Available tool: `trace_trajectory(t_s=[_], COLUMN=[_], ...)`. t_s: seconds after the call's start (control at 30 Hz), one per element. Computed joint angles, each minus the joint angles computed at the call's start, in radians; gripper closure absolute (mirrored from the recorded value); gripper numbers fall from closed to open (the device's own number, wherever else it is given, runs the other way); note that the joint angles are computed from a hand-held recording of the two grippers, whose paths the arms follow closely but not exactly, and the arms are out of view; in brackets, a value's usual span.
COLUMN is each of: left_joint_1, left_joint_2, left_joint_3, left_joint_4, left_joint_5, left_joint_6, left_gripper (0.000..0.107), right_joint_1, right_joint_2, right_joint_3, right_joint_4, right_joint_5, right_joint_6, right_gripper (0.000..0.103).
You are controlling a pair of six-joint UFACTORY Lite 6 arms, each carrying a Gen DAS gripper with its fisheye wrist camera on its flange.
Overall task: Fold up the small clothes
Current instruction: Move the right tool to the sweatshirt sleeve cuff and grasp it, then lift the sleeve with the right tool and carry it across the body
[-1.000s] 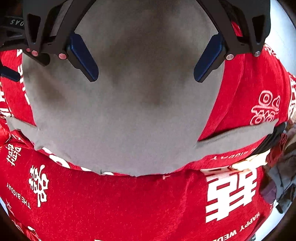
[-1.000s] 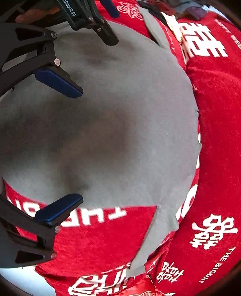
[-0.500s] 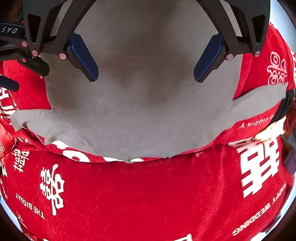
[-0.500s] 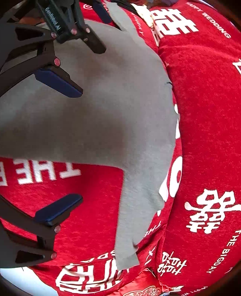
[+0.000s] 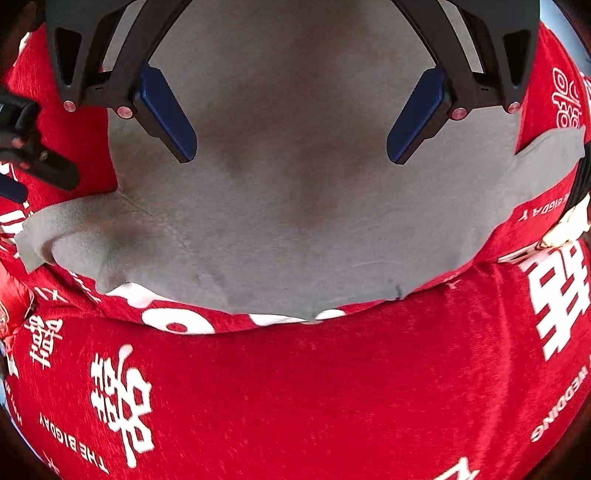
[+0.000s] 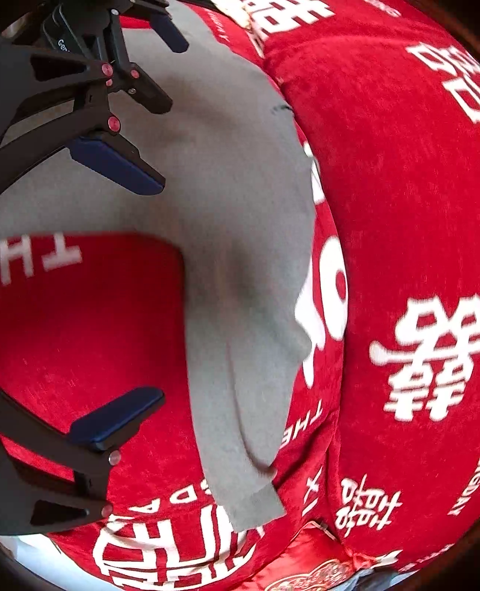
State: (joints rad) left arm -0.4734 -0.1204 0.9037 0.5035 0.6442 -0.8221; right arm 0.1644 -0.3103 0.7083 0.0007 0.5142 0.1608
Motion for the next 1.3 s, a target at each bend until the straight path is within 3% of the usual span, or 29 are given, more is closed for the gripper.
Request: trace_trajectory(t_s=[0.4,0.5,0.63,0.8,1.0,1.03,1.1,1.13,1.17,1.3], left_joint_1=[-0.032,-0.026,-0.021,-0.016,0.001,0.007,0.015,0.017,0.019,0.05], left_joint_2=[0.408,0.503,0.615,0.686,0.705,0.704,0.71,0.709,0.71,0.73], left_joint_3=[0.362,0.474,0.606,0.68,0.674,0.669,0.674,0.674,0.677,0.71], left_joint_4=[-0.064,-0.106,-0.157,-0.181,-0.211,-0.223,-0.237,-0.239,-0.243,-0.318], left_joint_5=[-0.011,0.01,0.04,0.048,0.022,0.013,0.008,0.006,0.003,-0.007], left_joint_6=[0.029,0.067,0.11,0.129,0.157,0.161,0.171,0.172,0.175,0.213], left_gripper=[0.004,0.004,0.004,0.004,0.004,0.004,0.004,0.004,0.004,0.004], right_joint_1=[-0.579,-0.73,-0.905,-0.941,-0.934,-0.943,-0.956,-0.961,-0.966,-0.993], right_joint_2=[0.269,0.387,0.625,0.822,0.952,0.976,1.0,1.007,0.992,0.826], right_joint_3=[0.099,0.188,0.386,0.559,0.669,0.695,0.718,0.729,0.72,0.597], right_joint_4=[0.429,0.581,0.809,0.952,1.098,1.123,1.162,1.171,1.18,1.255], right_joint_5=[-0.066,-0.03,0.113,0.218,0.241,0.257,0.286,0.309,0.32,0.298], right_joint_6=[-0.659,-0.841,-1.022,-1.092,-1.088,-1.084,-1.09,-1.096,-1.111,-1.242], right_gripper=[0.0,0.0,0.001,0.009,0.02,0.027,0.058,0.081,0.088,0.09])
